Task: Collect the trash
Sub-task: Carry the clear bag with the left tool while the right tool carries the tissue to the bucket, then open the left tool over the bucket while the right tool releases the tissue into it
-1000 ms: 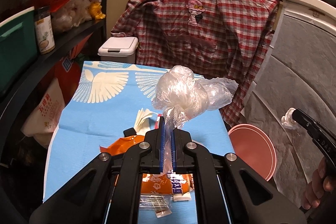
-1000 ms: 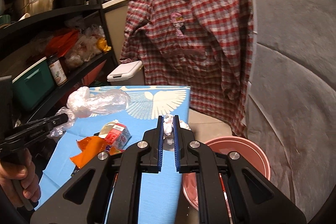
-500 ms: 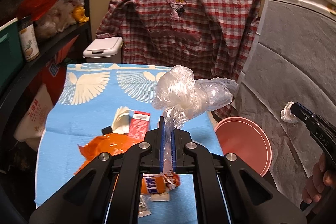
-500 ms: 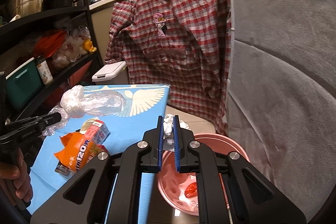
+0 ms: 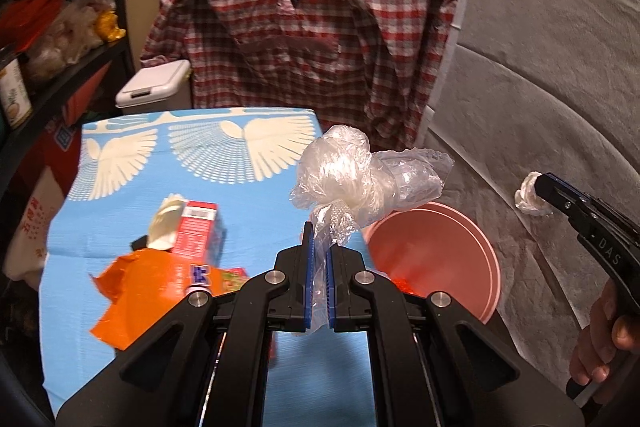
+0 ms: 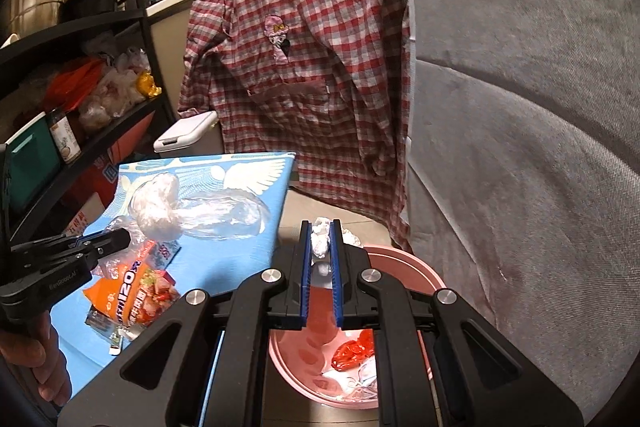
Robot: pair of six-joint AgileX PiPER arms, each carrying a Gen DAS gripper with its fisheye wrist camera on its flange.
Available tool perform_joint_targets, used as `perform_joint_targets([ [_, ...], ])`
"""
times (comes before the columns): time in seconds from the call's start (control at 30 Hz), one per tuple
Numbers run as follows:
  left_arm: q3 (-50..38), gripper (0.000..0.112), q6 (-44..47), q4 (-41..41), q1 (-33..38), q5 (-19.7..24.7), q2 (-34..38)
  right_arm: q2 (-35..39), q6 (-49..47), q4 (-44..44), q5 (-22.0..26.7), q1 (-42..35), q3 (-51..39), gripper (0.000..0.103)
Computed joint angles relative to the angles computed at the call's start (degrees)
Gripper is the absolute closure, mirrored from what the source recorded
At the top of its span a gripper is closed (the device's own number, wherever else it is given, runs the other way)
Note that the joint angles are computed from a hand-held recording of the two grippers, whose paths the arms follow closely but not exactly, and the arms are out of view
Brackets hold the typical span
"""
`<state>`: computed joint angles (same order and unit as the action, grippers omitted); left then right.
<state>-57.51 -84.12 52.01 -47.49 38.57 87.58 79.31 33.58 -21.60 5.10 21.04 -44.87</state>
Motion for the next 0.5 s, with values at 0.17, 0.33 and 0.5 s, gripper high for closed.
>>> perform_joint_targets([
  [0.17, -3.5, 0.107, 1.1, -1.7, -0.7, -1.2, 4.4, 0.6, -15.8, 14.9, -0.8, -2.8, 0.6, 0.094],
  [0.33, -6.5, 0.107, 2.9, -4.0, -0.2, -2.5, 7.9, 2.0, -27.1, 26.3, -0.9, -5.0, 0.8, 0.094],
  [0.5, -9.1, 0.107, 5.2, -6.9, 0.1, -3.8, 11.1, 2.8, -33.2, 32.4, -0.8, -6.0, 0.8, 0.094],
])
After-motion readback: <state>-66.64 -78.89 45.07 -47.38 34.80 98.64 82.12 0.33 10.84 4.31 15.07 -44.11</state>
